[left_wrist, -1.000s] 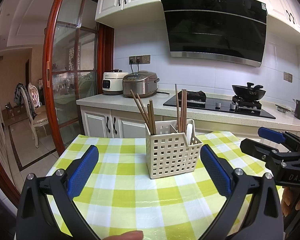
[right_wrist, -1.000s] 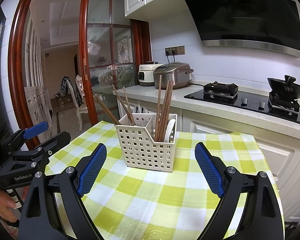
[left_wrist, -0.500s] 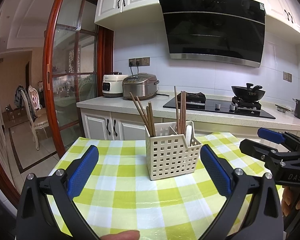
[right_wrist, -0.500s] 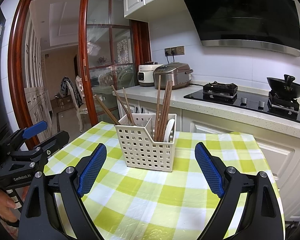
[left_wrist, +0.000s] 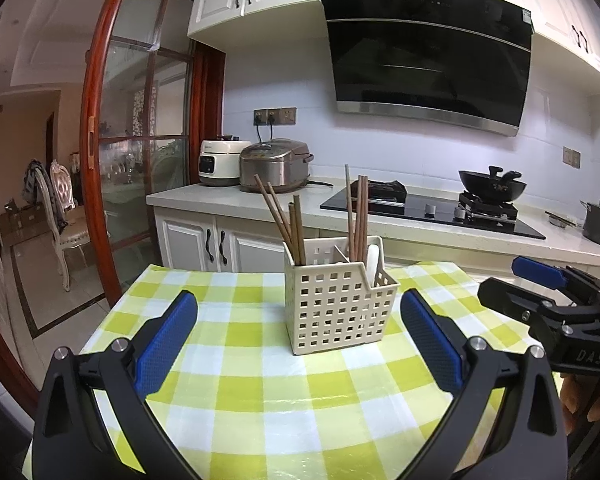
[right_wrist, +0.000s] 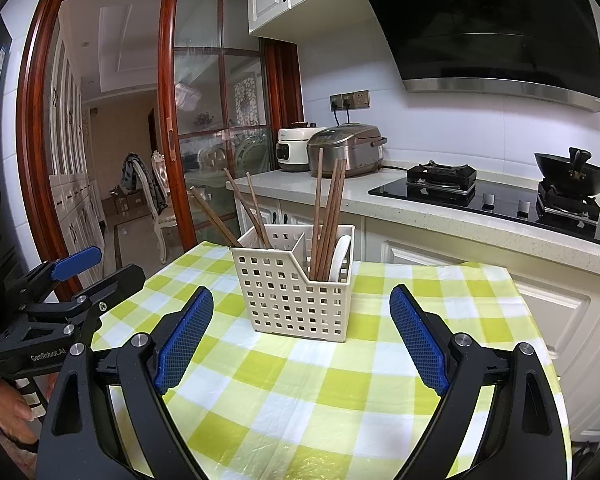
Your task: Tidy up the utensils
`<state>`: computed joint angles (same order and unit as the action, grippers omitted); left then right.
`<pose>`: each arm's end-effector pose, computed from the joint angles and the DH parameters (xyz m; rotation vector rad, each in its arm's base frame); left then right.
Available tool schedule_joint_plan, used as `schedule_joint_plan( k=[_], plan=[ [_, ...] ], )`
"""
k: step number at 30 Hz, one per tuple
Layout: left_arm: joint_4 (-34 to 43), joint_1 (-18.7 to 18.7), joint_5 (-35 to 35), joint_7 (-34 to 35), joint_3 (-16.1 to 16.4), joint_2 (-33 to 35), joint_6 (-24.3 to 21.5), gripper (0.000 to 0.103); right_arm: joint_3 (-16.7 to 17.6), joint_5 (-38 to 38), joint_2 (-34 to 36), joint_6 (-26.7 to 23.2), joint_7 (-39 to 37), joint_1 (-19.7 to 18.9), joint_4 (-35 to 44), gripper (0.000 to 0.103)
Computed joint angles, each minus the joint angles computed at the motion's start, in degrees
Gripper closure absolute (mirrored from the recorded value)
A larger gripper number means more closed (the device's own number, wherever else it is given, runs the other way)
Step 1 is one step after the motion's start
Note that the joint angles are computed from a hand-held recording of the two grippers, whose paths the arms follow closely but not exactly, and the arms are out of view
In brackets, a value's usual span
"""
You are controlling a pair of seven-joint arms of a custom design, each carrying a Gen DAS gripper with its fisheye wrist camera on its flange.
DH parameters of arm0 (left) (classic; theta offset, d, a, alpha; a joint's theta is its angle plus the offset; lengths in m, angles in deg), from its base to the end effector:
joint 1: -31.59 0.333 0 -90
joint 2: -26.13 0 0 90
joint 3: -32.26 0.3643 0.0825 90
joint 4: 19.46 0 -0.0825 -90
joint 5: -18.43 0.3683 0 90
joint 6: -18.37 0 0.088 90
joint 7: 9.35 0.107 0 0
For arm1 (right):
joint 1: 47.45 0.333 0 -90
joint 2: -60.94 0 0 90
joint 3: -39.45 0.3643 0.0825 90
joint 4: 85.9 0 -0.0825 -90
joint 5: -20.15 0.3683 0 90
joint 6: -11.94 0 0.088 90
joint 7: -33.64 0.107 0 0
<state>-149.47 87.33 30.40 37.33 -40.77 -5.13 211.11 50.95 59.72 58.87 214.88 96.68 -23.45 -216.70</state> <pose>0.4448 -0.2958 0.5917 -1.3544 1.5237 -1.1619 0.4659 0.2383 0.5678 -1.5878 1.2075 -0.7562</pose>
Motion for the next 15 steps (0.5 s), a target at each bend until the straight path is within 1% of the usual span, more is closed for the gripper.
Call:
schedule_joint_plan(
  k=[4, 15],
  plan=[
    [-0.5, 0.2, -0.6, -0.8, 0.4, -1.1, 0.5, 0.005, 0.1, 0.5, 0.0, 0.1, -0.3, 0.1, 0.0, 0.018],
    [-0.3, -0.4, -0.6, -0.8, 0.8, 0.2, 0.4, 0.005, 0.0, 0.6, 0.2, 0.6, -0.4, 0.5, 0.0, 0.018]
  ],
)
